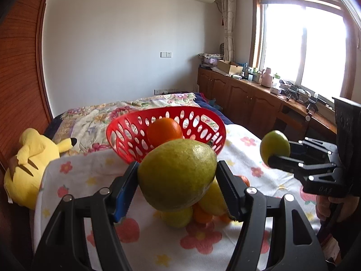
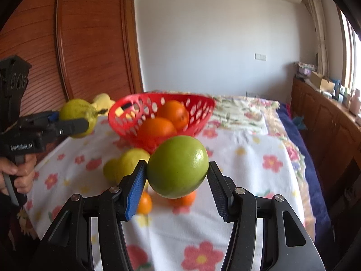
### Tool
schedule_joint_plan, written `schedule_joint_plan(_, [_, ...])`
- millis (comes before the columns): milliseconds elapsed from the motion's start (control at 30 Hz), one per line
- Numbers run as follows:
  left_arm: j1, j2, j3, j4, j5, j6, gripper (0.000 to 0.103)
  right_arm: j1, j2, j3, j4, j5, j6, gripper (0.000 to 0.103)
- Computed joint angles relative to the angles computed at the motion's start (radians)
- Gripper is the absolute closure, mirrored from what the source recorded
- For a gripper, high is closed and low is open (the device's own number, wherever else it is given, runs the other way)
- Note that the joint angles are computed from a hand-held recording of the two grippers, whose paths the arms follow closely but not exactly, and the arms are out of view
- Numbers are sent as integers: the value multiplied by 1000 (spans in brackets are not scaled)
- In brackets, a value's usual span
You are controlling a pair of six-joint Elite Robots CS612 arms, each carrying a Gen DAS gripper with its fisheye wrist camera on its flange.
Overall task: Organize fruits
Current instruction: 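Lift the green lime and yellow pear toward the red basket, then lower the green lime into the basket with the right tool while the left tool holds the pear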
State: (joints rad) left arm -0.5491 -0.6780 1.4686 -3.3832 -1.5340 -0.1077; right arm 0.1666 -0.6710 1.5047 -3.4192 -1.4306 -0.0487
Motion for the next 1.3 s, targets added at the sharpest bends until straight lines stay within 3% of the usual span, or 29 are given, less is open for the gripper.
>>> schedule_joint_plan(400, [14, 33, -88, 75, 21, 1, 36, 9, 21, -108, 51, -9, -43, 47])
schedule_joint_plan(600, [19, 48, -121, 110, 25, -5, 36, 23, 57, -191, 115, -48, -59, 47])
schedule_joint_plan(1300, [25, 84, -193, 213, 65, -12, 36, 35, 150, -382, 349, -60, -67, 47])
